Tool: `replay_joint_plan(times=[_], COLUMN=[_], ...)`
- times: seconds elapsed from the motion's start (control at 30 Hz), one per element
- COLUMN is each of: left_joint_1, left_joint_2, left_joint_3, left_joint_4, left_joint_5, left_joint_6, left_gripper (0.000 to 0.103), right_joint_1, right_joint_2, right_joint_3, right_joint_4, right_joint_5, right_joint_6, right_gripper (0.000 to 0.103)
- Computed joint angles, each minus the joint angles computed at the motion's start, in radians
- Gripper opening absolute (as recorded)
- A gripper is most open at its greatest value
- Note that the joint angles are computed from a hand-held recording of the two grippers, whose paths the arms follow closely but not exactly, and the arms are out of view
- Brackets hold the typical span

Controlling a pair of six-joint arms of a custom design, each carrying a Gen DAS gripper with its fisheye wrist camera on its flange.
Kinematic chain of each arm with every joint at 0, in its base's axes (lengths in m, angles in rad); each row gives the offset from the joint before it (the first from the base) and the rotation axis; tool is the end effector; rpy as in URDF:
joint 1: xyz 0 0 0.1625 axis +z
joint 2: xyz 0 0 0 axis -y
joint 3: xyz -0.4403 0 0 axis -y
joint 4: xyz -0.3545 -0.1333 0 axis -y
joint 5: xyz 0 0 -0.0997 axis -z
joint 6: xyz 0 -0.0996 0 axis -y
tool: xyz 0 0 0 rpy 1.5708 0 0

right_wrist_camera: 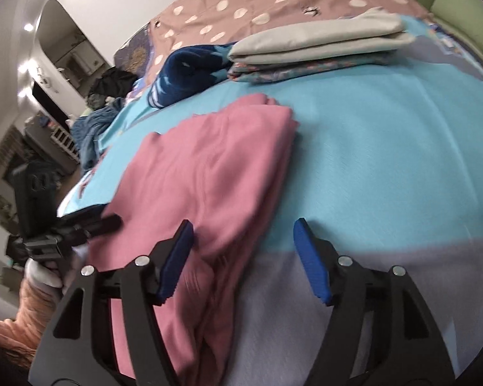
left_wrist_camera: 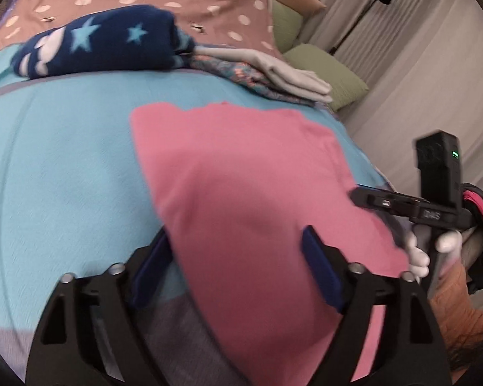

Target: Fold small clothes

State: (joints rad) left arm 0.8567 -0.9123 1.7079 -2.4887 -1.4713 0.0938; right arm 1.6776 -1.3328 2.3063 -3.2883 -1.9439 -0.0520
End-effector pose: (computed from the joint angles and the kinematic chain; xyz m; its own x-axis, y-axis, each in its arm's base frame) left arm -0.3035 -0.5688 0.1713 -0.6957 0.7100 -0.1096 0.7184 0.6866 -0.1122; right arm 0.1433 -0.4265 0.2965 -0.9468 0.1080 0.3030 -0.1278 0.7382 -0.6624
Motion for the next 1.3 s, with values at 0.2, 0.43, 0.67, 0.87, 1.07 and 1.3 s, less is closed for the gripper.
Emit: replay_joint_plan(times=[0.2,0.43,0.67,0.87,1.07,1.3], left_joint_1=[-0.008,0.006,-0.021,-0.079,-0.148,-0.215], left_joint_2=[0.056,0.053,0.036,-0.030,-0.100,-0.142], left_joint_3=[-0.050,-0.034,0.004,0.060,0.104,0.136], left_joint_4=[0.004,-0.053,-0.115,-0.191,-0.248,-0.287], left_joint_5=[0.026,0.025,0.067,0.084,0.113,0.117], left_joint_6=[0.036,0.017,0.027,0.059,0.095,0.106], left_gripper=[0.084,0.068,0.033,0.026,0.026,0.025], right_joint_1=[-0.020,-0.011,0.054,0.195,0.321,0.437], right_joint_2=[0.047,0.069,0.123,0.186,0.185,0.178], right_joint_3=[-0.086,-0.051,-0.050,-0.036,-0.027,-0.023], right_joint_4=[0.064,-0.051,-0.183,-0.416,-0.564,-0.707], right_joint_5=[0.046,0.028,-0.072,-0.234,-0.321,-0.425], right_joint_6=[-0.052,-0.088,-0.128,-0.272,-0.369,-0.483], right_gripper=[0.066,0.055,0.020,0.018,0.017,0.017])
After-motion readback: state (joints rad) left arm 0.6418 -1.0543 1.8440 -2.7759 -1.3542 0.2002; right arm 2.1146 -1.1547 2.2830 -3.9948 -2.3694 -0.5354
